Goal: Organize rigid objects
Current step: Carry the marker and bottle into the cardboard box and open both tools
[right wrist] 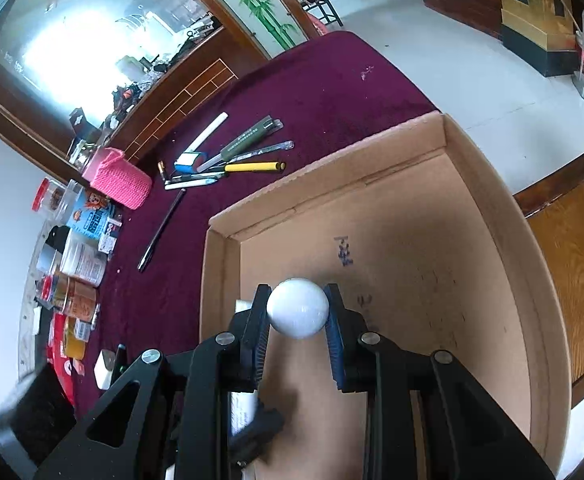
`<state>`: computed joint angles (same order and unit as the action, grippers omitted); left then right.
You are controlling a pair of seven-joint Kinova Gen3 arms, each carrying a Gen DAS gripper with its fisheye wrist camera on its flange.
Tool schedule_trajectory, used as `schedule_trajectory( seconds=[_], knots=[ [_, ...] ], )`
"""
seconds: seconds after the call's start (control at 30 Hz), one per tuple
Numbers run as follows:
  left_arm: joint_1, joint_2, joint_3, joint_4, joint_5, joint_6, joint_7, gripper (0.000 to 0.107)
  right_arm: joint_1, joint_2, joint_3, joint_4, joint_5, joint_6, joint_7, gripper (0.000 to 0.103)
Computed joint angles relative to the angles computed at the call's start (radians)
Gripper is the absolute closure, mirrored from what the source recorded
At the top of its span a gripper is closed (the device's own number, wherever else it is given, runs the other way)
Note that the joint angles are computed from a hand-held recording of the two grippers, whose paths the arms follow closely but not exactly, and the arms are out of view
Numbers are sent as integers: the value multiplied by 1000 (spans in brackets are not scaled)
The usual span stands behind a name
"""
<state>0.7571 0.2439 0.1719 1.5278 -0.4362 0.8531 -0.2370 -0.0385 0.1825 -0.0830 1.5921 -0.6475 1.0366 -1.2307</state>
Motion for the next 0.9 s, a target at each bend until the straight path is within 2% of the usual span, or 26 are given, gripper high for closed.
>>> schedule_trajectory(
  seconds=[0.33, 0.47, 0.6, 0.67, 0.73, 0.83, 0.9],
  knots=[
    [63, 20, -8, -21, -94, 52, 72, 96, 8, 52, -24, -17, -53, -43, 33, 80],
    [64, 11, -4, -10, -100, 40, 93, 96, 22, 57, -28, -13, -68, -35, 58, 79],
    [59, 13, 2, -12, -94, 33, 84, 95, 43, 53, -27, -3, -98, -28, 95, 64],
    [51, 9, 3, -9, -79, 23, 78, 95, 49, 42, -22, 5, -103, -31, 110, 63],
    [51, 6, 4, -10, -76, 21, 76, 95, 45, 31, -17, 3, -90, -31, 115, 54],
    [76, -1, 5, -22, -104, 47, 98, 95, 64, 6, -11, 18, -93, -19, 141, 53],
    [107, -1, 8, -35, -152, 74, 122, 95, 44, -15, 8, 20, -39, -18, 126, 53]
  ],
)
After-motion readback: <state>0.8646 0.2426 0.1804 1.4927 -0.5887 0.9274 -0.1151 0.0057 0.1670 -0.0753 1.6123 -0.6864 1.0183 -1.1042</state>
